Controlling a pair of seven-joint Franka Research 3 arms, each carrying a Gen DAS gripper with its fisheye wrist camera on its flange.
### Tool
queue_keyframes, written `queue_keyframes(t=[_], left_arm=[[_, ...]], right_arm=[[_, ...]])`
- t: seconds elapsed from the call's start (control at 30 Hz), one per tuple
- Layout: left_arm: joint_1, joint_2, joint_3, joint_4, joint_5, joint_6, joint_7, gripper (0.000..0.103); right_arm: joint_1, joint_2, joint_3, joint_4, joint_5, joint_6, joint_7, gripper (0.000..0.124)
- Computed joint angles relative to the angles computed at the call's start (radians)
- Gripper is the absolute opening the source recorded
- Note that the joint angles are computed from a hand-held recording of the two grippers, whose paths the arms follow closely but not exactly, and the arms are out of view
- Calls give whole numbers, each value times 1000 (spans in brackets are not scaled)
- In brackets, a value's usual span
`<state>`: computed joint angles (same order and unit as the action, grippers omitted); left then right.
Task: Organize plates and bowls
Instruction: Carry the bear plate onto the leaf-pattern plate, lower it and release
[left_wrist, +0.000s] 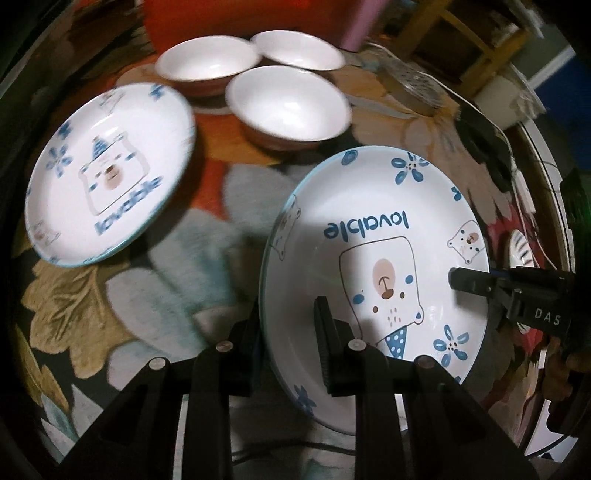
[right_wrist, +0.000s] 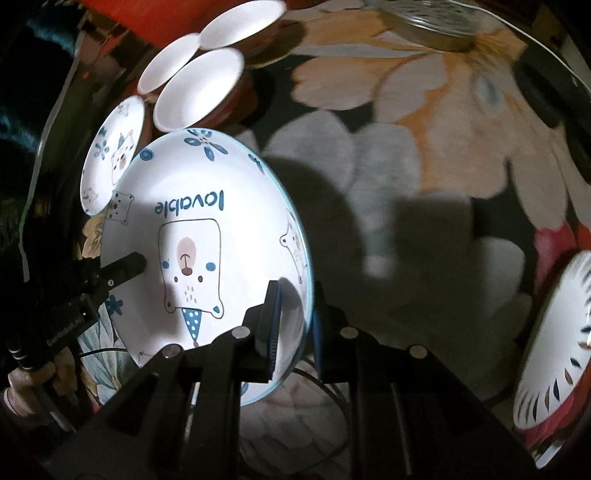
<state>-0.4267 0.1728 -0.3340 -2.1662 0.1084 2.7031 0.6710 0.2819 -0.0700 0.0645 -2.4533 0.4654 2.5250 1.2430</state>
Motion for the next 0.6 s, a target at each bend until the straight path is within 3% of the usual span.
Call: queue_keyframes(t=[0.6], left_arm=[[-107, 265, -20, 412, 64, -102, 74, 24]], right_arm=[[-143, -155, -86, -102, -56, -38, 58, 16]])
